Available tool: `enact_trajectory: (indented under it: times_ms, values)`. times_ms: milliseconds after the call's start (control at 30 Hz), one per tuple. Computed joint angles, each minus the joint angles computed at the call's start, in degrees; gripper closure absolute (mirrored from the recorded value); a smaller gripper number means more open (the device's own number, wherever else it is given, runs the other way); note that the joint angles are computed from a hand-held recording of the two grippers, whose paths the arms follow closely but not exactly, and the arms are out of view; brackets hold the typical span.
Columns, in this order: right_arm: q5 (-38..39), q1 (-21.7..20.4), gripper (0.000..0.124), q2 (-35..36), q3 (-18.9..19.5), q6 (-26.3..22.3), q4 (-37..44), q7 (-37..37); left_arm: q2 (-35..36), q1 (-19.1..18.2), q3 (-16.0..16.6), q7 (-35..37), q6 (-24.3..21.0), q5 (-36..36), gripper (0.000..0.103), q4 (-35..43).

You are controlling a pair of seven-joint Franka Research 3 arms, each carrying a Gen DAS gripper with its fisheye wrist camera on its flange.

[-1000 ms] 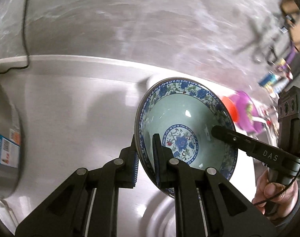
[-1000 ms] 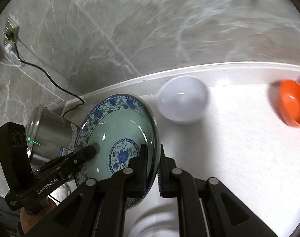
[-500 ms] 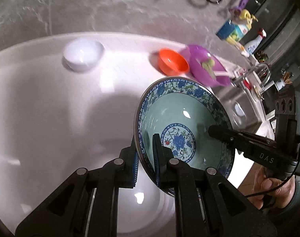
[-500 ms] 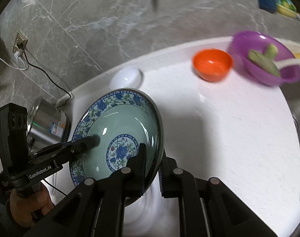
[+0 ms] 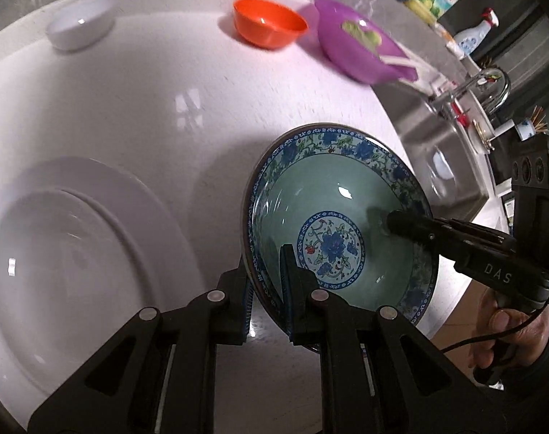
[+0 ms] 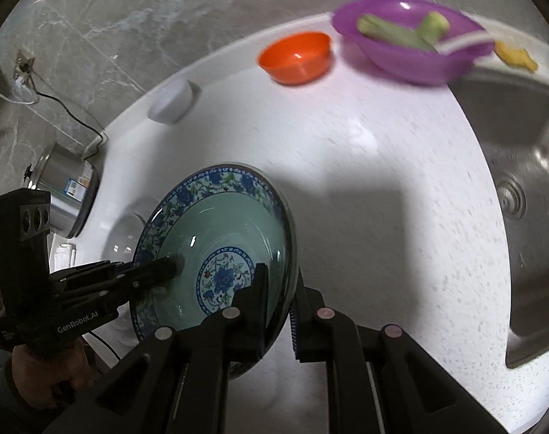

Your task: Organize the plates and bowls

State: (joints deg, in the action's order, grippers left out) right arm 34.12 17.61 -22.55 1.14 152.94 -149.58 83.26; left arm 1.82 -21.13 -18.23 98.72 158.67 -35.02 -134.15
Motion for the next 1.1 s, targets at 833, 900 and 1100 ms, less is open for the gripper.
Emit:
enact_trajectory:
  times_ms: [833,900,1100]
  values:
    - [3.1,-0.38,0.093,0.16,-1.0,1.75,-3.35,-4.98,7.94,4.99,-5.84,-8.07,3.56,11.74,0.022,5.78]
    - [3.49,-0.22,0.092,0.25,-1.25,1.95,-3.36,-4.94,7.32,5.13,-5.81,-7.03,3.23,10.33,0.022,5.69]
    - [0.0,-2.51,0.084,-2.02,-0.12,1.61,-3.81,-1.61,-0.13,5.81,-3.94,4.49,-0.39,-1.28,0.022,4.45]
